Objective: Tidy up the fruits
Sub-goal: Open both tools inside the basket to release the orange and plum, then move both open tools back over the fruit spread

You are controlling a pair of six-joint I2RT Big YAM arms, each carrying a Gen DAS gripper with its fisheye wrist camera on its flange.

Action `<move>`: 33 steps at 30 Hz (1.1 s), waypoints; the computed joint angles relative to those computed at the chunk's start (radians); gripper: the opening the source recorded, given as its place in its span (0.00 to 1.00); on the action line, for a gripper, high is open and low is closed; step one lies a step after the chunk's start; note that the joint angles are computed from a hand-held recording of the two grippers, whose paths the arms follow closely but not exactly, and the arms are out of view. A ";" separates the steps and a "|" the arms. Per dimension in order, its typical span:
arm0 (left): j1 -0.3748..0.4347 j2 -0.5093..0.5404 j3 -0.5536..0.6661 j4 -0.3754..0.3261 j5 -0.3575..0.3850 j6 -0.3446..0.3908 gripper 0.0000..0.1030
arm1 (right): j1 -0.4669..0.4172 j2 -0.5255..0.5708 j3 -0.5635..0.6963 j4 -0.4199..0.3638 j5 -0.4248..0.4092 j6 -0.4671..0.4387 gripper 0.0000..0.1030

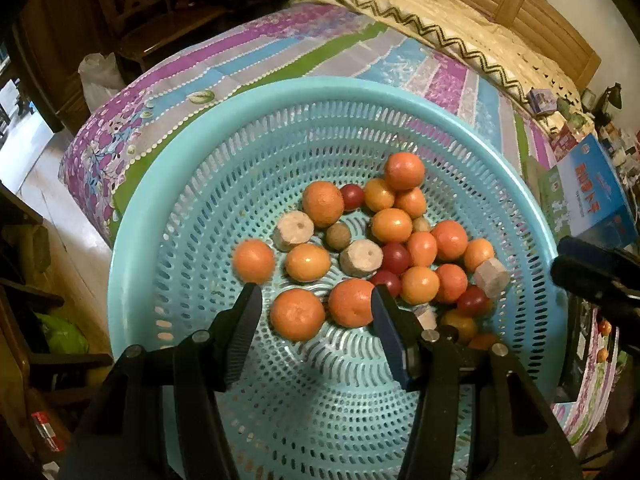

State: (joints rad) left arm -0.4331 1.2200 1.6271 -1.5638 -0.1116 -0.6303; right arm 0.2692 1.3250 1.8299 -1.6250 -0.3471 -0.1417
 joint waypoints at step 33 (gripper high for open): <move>-0.606 0.694 0.609 0.366 0.065 0.070 0.82 | -1.011 -0.035 -0.441 0.460 -0.026 -0.275 0.30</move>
State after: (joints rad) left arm -1.0392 1.9145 2.2363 -1.1976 -0.0471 -0.5604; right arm -0.7422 1.2897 1.3884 -1.1648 -0.3731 -0.4170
